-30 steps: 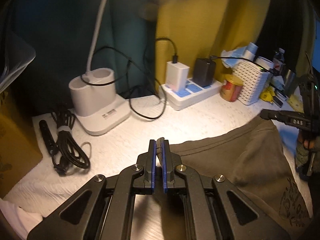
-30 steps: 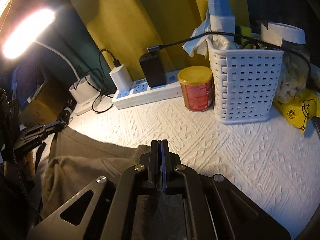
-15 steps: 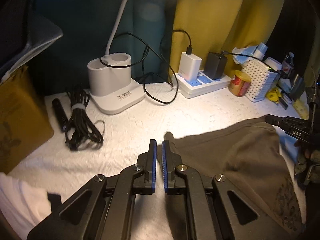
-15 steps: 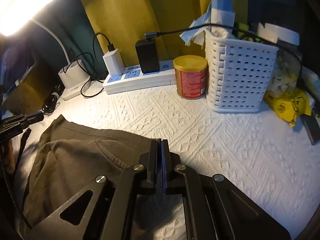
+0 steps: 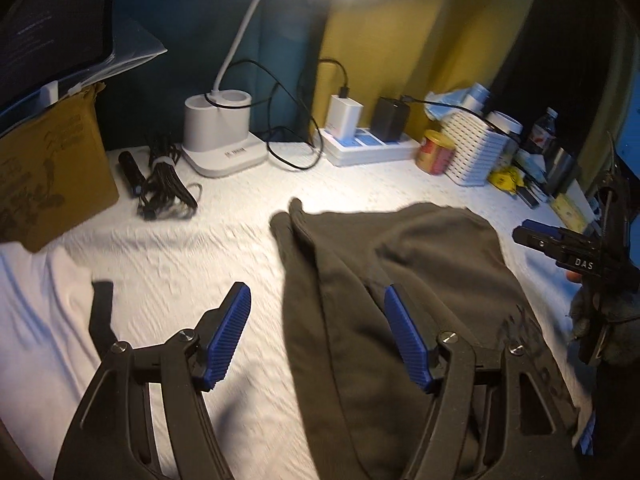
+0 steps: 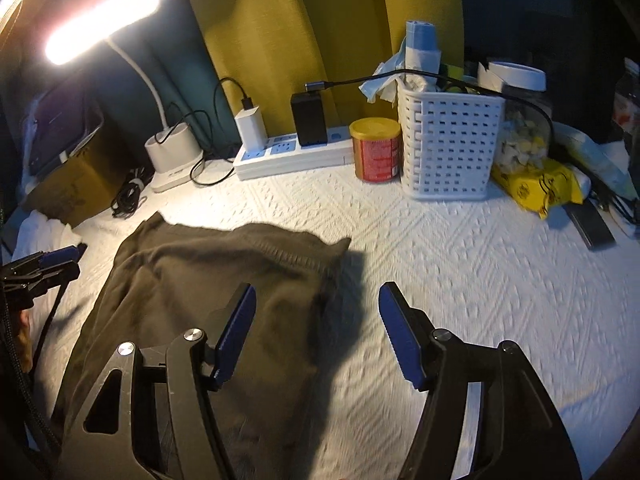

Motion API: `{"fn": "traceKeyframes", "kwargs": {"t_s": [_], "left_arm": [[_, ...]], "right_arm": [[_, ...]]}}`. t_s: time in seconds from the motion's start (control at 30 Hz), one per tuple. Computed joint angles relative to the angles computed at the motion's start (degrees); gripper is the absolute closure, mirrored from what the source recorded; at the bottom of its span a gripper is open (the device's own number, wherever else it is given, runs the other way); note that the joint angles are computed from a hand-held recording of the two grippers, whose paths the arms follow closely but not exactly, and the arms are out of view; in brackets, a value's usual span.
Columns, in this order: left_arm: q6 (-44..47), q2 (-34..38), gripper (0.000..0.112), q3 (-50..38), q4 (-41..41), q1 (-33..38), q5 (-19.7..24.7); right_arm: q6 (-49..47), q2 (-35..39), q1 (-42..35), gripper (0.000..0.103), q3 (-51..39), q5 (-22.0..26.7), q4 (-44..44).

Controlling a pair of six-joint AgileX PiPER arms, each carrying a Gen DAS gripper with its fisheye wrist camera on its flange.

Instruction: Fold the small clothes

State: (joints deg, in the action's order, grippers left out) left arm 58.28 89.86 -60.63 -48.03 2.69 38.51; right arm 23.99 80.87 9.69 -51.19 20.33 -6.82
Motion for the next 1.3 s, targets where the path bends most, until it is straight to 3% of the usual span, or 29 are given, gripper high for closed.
{"fn": "traceKeyframes", "kwargs": {"t_s": [0.47, 1.03, 1.13, 1.17, 1.23, 1.3], "left_arm": [[2.31, -12.43, 0.043, 15.79, -0.91, 1.07, 2.94], [6.37, -22.90, 0.044, 28.37, 2.43, 3.21, 7.06], [7.21, -24.14, 0.045, 29.78, 2.57, 1.33, 5.47], [7.91, -24.54, 0.051, 30.34, 2.31, 0.63, 4.35], [8.78, -24.51, 0.090, 30.51, 2.06, 0.23, 3.81], [9.67, -24.86, 0.108, 30.29, 1.55, 1.34, 5.39]], "right_arm": [[14.23, -12.54, 7.87, 0.036, 11.56, 3.38, -8.77], [37.86, -23.02, 21.31, 0.036, 20.80, 9.23, -22.84], [41.17, -23.61, 23.64, 0.036, 21.46, 10.15, -24.74], [42.53, -23.77, 24.52, 0.036, 21.77, 10.31, -25.55], [44.31, -23.71, 25.73, 0.036, 22.15, 10.25, -26.44], [46.86, -23.73, 27.56, 0.036, 22.49, 10.60, -28.01]]}}
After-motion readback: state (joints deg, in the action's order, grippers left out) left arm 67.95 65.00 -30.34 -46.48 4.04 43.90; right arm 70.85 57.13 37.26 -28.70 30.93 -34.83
